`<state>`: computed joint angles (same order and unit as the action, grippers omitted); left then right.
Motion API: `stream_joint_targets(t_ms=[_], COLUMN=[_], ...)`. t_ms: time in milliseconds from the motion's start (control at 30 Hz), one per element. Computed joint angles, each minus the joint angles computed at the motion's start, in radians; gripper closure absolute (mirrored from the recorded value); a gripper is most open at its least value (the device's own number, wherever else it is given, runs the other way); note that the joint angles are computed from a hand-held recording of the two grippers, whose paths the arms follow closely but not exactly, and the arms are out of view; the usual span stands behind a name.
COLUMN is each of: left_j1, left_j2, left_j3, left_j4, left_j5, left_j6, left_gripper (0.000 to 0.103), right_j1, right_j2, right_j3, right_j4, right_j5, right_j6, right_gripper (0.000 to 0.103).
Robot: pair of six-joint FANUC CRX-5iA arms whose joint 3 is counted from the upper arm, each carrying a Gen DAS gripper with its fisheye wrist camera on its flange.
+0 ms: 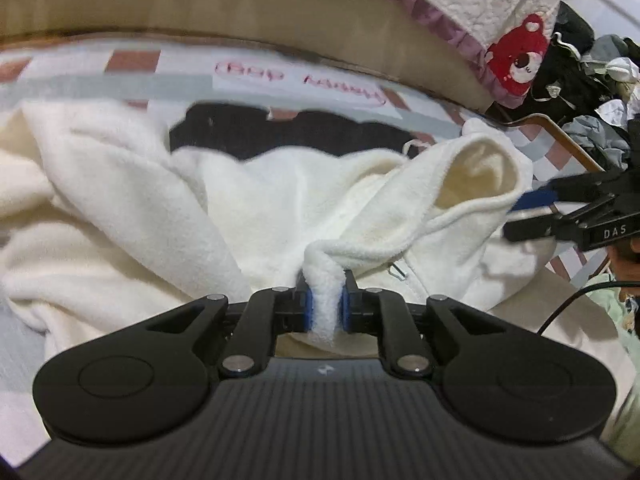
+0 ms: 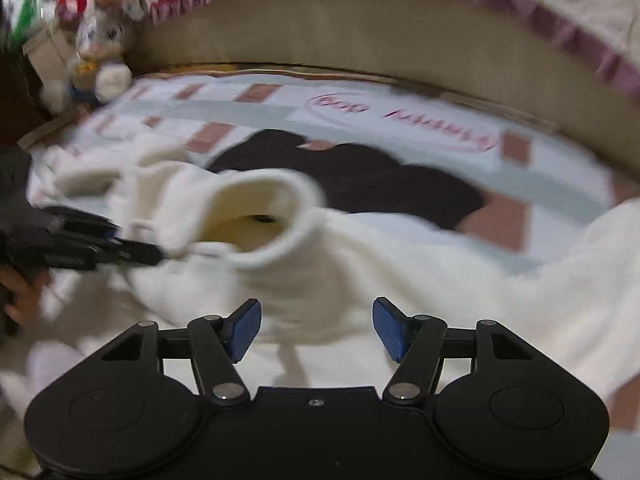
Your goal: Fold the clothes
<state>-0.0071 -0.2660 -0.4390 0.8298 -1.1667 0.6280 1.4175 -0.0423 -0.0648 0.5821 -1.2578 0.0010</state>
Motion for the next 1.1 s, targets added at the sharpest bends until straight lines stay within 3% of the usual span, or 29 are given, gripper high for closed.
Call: stream_joint_targets(t_ms=[67,133,200,267,300,333,400,500,567,667,733,833,933,1000,1033,1100], left_j1=[-0.003,-0.009,-0.017,-0.021,-0.023,-0.024,-0.033,-0.068,-0.09,-0.155,-0.196,-0.24,-0.276,-0.297,-0.299,-0.285], left_j2=[-0.026,-0.05,-0.062,-0.064,-0.065,-0.066,-0.057,-0.007,0.063,0.18,0.271,0.415,0.504,0.533,0.544,0.564], left_j3=[-0.024,-0.049,-0.061,-0.066,-0.068,-0.068,-0.056,0.008,0.102,0.253,0.354,0.526,0.615,0.615,0.623,0.65], left_j4=[0.035,0.096,0.151,0.19,0.209,0.22,0.225,0.234,0.226,0.211,0.152,0.024,-0.117,-0.142,-0.166,-0.213], left_j5=[0.033,0.062,0.085,0.098,0.105,0.112,0.138,0.198,0.216,0.323,0.383,0.443,0.523,0.599,0.608,0.566], left_j6=[-0.051,-0.113,-0.169,-0.192,-0.203,-0.207,-0.208,-0.211,-0.186,-0.23,-0.188,-0.07,0.008,0.011,0.051,0.166], left_gripper=[0.092,0.092,0.092,0.092,0.092,0.092,0.092,0.092,0.092,0.092,0.092,0.092,0.093,0.091,0.089,0.076], right_j1=[-0.001,-0.023,-0.053,-0.092,-0.107,-0.116,-0.129,-0.158,-0.205,-0.314,-0.39,-0.469,-0.51,-0.513,-0.515,-0.52], right_j2=[0.013,0.059,0.075,0.045,0.02,0.0,-0.014,-0.009,0.022,0.111,0.19,0.271,0.306,0.315,0.322,0.332], right_j3=[-0.009,0.026,0.028,-0.012,-0.042,-0.068,-0.085,-0.039,0.057,0.254,0.383,0.467,0.462,0.425,0.413,0.387], right_j4=[0.02,-0.017,-0.041,-0.051,-0.036,-0.009,0.042,0.111,0.097,0.027,-0.038,-0.062,-0.038,0.023,0.043,0.071], right_j5=[0.027,-0.026,-0.036,0.029,0.079,0.121,0.167,0.145,0.097,0.029,-0.026,-0.057,-0.026,0.009,0.017,0.024], right_j6=[-0.023,0.072,0.181,0.215,0.199,0.191,0.191,0.21,0.34,0.535,0.585,0.559,0.514,0.498,0.494,0.455], right_gripper=[0.031,0.017,0.018,0.02,0.039,0.068,0.09,0.092,0.092,0.092,0.092,0.092,0.092,0.092,0.092,0.092])
